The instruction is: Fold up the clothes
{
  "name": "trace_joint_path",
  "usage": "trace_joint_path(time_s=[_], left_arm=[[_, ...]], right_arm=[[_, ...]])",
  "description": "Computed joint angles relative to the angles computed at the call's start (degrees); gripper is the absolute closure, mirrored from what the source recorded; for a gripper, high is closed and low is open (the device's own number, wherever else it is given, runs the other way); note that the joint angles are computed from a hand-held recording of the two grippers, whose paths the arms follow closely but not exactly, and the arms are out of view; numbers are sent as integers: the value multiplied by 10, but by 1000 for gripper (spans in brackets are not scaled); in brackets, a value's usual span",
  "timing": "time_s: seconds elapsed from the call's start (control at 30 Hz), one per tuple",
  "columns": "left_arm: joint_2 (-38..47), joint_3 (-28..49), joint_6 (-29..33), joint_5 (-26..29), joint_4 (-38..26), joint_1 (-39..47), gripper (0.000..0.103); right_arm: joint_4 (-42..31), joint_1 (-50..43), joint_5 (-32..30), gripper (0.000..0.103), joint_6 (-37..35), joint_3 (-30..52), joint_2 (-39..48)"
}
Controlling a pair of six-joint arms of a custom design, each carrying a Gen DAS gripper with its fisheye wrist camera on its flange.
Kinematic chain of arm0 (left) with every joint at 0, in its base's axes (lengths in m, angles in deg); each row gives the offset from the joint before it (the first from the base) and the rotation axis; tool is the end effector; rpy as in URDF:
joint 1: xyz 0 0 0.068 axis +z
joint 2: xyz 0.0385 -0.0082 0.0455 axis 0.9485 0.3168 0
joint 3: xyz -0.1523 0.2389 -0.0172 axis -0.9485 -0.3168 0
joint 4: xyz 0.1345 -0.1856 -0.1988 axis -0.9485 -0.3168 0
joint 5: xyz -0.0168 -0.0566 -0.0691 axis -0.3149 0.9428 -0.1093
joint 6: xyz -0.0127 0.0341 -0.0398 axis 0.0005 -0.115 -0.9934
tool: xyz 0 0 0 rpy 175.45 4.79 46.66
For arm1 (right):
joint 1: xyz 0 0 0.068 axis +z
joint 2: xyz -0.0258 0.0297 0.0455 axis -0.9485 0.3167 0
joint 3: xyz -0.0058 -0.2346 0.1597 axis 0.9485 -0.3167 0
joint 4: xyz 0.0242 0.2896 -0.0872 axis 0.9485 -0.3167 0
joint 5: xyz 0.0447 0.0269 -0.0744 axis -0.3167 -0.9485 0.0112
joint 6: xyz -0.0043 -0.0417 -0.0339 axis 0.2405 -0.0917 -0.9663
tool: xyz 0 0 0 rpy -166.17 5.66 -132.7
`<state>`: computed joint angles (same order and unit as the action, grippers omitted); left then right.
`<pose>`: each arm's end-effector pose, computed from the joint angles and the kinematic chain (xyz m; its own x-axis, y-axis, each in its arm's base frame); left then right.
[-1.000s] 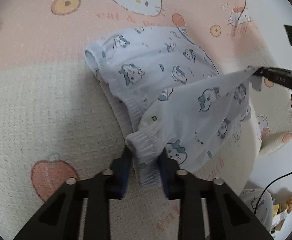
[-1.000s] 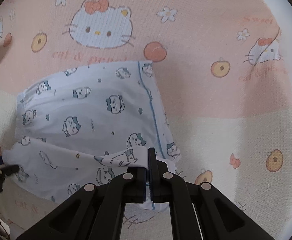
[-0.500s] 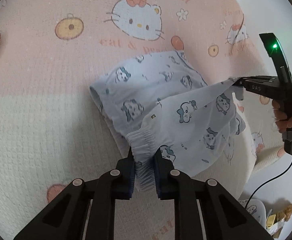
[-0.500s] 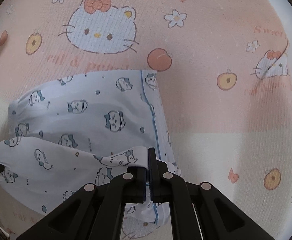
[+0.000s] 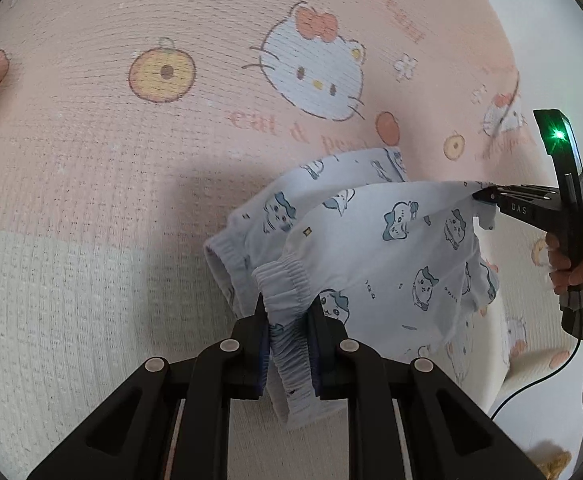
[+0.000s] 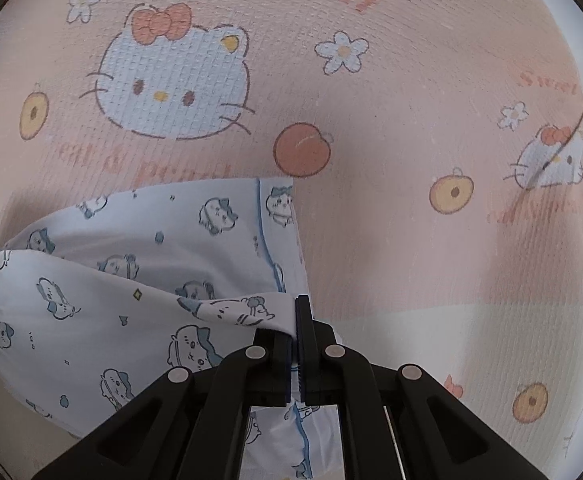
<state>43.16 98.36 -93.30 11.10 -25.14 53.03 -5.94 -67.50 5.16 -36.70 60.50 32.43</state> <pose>0.1493 -0.0584 0.2675 -0.8795 -0.2467 -0.4069 -0.0312 0.8832 -0.4680 0.2460 0.0051 0.3246 -0.9209 -0.2558 -0.2941 -0.1301 0.9129 -0.3869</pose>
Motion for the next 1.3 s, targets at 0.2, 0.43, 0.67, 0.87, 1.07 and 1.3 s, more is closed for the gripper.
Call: trace_joint_path(time_s=[0.2, 0.43, 0.67, 0.87, 1.07, 1.3], left_arm=[[19, 8, -3, -32, 17, -7, 89], [45, 11, -4, -29, 27, 11, 89], [41, 4, -13, -44, 19, 1, 89], [57, -2, -9, -12, 22, 33, 89], [54, -9, -5, 41, 22, 79, 89], [76, 14, 5, 61, -8, 93, 58]], right_arm=[[26, -2, 4, 99, -14, 16, 38], [43, -20, -13, 99, -11, 32, 84], [53, -10, 0, 99, -14, 54, 162], [62, 9, 16, 99, -11, 74, 217], [74, 21, 36, 99, -31, 87, 257], [82, 15, 12, 99, -39, 106, 292]])
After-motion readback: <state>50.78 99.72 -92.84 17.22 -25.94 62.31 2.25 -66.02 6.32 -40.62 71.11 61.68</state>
